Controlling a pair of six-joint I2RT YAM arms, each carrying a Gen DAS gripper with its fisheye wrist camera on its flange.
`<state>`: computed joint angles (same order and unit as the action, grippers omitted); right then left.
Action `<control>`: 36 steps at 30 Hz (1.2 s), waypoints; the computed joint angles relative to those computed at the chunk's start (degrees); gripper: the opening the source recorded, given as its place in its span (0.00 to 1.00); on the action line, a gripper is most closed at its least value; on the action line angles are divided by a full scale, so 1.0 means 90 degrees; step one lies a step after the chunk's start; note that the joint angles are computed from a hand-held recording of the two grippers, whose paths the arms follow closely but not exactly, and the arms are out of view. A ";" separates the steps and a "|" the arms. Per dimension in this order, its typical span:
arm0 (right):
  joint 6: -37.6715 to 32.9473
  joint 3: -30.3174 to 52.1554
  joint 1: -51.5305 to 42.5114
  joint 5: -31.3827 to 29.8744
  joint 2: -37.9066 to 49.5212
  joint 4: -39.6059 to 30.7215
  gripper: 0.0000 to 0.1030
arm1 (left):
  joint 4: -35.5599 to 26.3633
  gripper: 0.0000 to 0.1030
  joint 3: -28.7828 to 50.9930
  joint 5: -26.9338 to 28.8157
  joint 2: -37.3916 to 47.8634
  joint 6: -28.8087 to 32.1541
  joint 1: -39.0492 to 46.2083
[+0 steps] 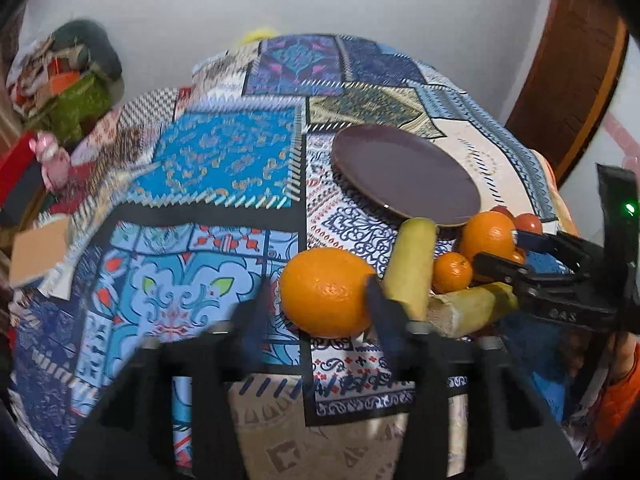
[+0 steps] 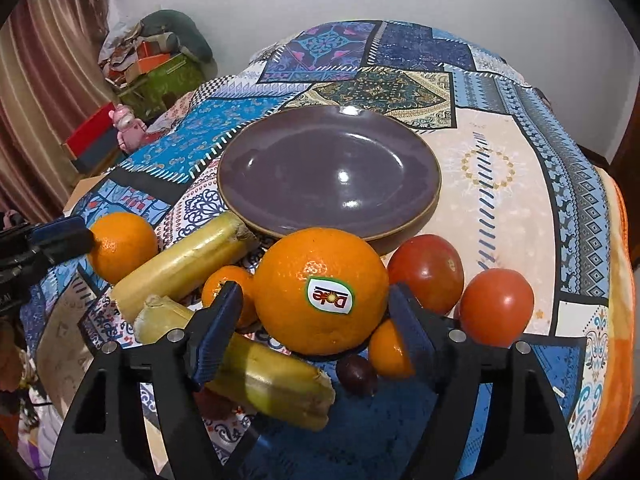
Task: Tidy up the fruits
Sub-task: 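Grasp a large orange with the left tool while the right tool grasps the Dole-sticker orange, then lift both held oranges and carry them over the brown plate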
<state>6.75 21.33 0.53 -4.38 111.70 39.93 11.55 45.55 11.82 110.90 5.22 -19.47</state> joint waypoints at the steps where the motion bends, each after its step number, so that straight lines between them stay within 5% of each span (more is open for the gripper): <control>1: -0.0014 0.0011 0.0006 0.0012 0.0021 0.0015 0.72 | -0.0046 0.59 0.0109 0.0092 0.0124 -0.0044 0.0034; 12: 0.0200 -0.0232 -0.0192 -0.0248 0.0268 0.0758 0.64 | 0.0145 0.66 0.0418 -0.0369 0.0841 0.0005 -0.0284; 19: 0.0258 -0.0301 -0.0329 -0.0489 0.0221 0.0800 0.64 | -0.0568 0.69 0.1004 0.0269 0.1298 -0.0103 0.0106; 36: 0.0289 -0.0862 -0.0571 -0.0587 -0.1234 0.0493 0.63 | -0.0262 0.65 0.0272 -0.0185 0.0151 -0.0140 -0.0294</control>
<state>9.35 13.57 -4.61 -9.66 100.60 44.37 9.20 48.00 10.16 112.26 3.96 -22.12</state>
